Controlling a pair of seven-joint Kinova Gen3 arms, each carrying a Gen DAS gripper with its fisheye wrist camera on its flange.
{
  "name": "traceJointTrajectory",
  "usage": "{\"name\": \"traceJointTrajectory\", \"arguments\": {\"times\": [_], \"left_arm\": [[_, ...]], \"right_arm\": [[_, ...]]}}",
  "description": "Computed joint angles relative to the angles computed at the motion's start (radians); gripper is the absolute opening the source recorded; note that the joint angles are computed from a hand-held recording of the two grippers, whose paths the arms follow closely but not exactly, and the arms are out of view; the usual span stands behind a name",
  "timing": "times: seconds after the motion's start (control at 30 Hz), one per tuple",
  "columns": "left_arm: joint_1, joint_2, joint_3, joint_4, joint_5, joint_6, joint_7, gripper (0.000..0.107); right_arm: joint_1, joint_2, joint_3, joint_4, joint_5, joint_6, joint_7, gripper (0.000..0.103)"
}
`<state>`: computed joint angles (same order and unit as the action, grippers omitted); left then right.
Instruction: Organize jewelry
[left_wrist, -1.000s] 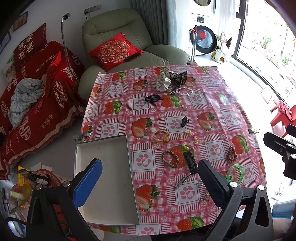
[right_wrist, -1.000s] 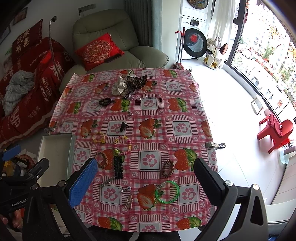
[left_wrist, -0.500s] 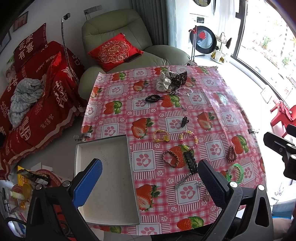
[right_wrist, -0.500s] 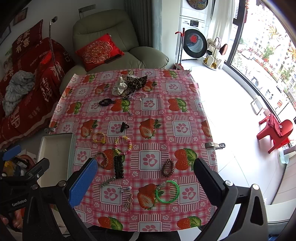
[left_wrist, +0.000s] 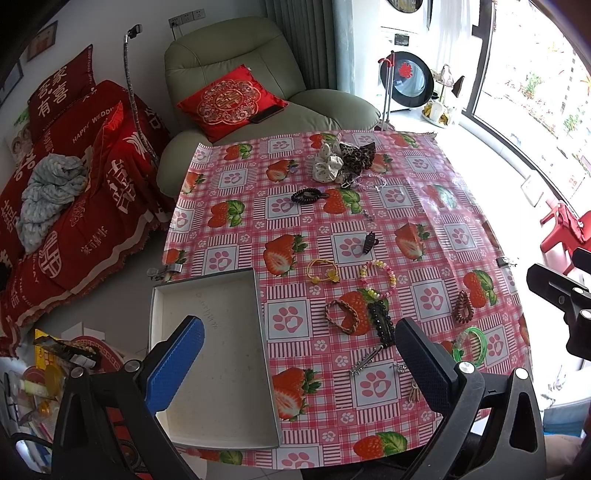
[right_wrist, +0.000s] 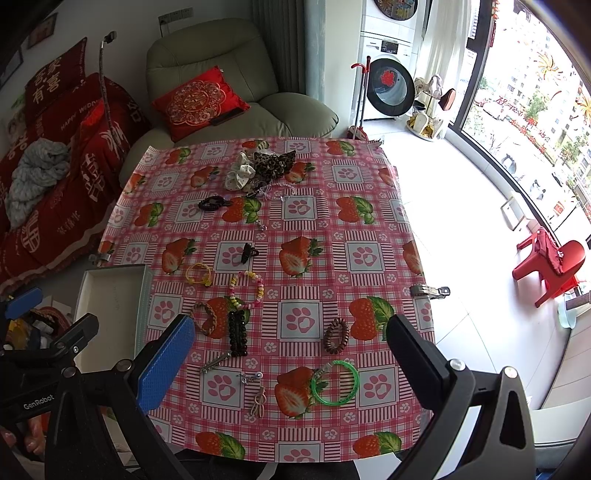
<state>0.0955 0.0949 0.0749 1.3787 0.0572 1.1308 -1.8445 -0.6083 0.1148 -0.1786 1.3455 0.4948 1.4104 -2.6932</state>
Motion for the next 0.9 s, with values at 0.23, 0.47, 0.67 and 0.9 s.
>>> {"name": "traceJointTrajectory", "arguments": {"times": [0.23,0.47,0.67,0.9], "left_arm": [[0.0,0.0,0.0,-0.001,0.0,0.001,0.0,0.103],[-0.001,0.0,0.0,-0.001,0.003,0.002,-0.003,0.103],[0.0,0.002,0.0,-0.003,0.0,0.003,0.001,0.103],[0.0,0.002,0.0,-0.004,0.001,0.004,-0.001,0.103]], "right_arm": [[0.0,0.001,0.0,-0.002,-0.001,0.002,0.004,0.103],[-0.001,0.002,0.0,-0.001,0.0,0.002,0.003,0.103],[-0.008,0.008,0.0,-0.002,0.001,0.001,-0.007,0.103],[-0.007,0.008,0.003,-0.005,-0.001,0.003,-0.002,0.103]]}}
